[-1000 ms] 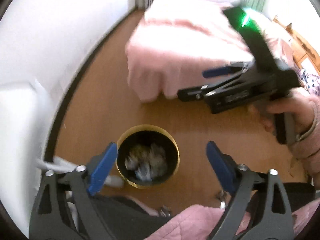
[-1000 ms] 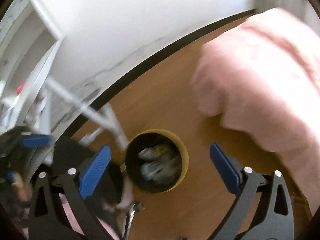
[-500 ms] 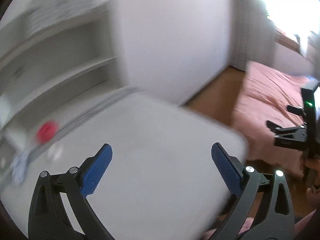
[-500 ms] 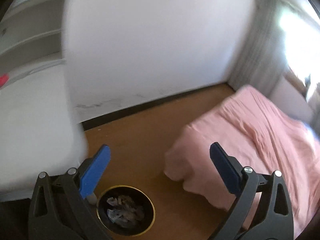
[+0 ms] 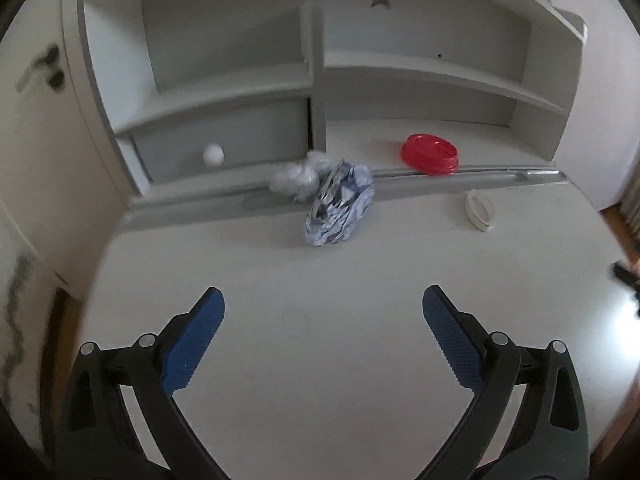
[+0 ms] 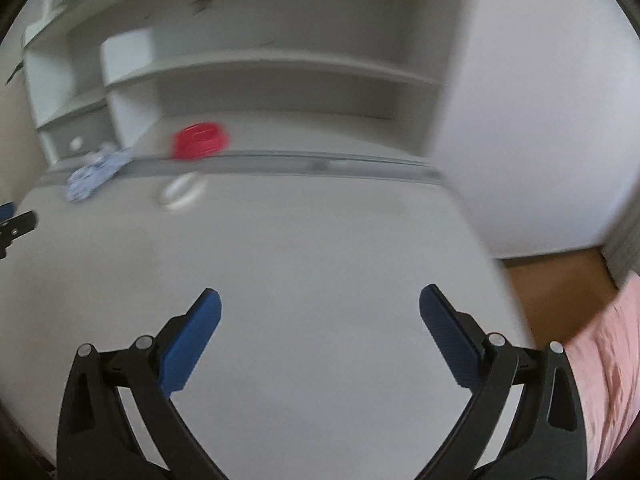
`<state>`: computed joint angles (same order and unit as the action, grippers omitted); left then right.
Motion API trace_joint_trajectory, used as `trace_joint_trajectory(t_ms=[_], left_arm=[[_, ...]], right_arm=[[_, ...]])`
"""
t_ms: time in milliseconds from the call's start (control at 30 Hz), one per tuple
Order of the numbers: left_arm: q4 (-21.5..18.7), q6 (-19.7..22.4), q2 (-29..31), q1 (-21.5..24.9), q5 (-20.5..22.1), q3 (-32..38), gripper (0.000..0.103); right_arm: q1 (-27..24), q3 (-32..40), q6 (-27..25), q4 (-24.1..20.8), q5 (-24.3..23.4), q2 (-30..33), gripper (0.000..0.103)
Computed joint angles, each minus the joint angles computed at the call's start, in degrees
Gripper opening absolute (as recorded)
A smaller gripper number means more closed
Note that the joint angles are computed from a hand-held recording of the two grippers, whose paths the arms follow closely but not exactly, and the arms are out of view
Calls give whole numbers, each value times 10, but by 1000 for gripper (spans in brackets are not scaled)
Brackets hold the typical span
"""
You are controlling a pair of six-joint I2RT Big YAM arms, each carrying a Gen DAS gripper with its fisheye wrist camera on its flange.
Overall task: Collect trash
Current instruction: 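Move both open tools back toward the foil wrapper on the desk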
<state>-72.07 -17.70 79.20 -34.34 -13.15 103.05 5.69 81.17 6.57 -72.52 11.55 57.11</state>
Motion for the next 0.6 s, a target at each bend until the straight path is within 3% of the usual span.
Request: trace_joint_trajectory(t_ms=[100, 267, 500, 600], left_arm=[[-2, -15, 22, 8, 22, 15, 96], [25, 40, 73, 27, 46, 48, 96], [27, 75, 136, 34, 55, 105, 95], [20, 89, 154, 35, 58, 120, 85]], right_arm=[[51, 32, 15, -1, 8, 58, 96], [98, 93, 41, 5, 26, 150, 96], [106, 156, 48, 6, 43, 232, 96], [101, 166, 54, 7, 34, 252, 96]])
